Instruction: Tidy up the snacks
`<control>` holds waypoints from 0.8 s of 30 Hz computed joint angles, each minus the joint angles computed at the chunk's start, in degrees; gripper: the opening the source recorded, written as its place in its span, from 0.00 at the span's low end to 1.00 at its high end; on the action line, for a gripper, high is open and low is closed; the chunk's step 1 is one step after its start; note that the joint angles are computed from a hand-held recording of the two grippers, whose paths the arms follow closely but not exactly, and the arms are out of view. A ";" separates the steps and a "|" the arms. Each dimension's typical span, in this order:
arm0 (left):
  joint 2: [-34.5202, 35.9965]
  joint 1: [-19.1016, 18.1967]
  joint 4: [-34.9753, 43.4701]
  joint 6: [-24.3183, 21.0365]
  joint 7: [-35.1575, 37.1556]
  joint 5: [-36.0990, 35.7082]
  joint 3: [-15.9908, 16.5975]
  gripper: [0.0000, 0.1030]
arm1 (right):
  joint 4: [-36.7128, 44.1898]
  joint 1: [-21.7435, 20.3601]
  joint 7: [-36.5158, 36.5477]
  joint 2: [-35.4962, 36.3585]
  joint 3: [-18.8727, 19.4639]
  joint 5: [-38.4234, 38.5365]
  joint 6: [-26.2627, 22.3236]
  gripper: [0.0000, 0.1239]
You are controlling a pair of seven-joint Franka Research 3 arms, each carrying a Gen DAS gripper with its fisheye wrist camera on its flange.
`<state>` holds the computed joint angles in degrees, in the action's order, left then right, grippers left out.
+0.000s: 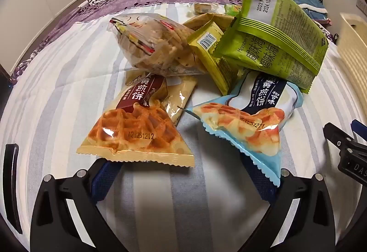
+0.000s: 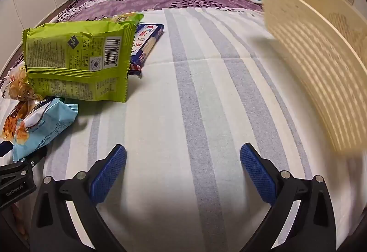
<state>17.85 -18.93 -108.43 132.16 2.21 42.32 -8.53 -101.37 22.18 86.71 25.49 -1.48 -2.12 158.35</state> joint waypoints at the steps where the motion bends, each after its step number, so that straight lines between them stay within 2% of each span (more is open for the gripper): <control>1: 0.03 0.18 0.06 0.03 0.48 -0.64 -0.15 0.98 | -0.31 0.52 0.53 -0.08 -0.55 -0.72 0.63 0.79; 24: -0.21 0.18 -0.23 0.20 0.59 -0.91 -0.10 0.98 | 0.11 0.33 0.52 0.18 -0.31 -0.58 0.19 0.79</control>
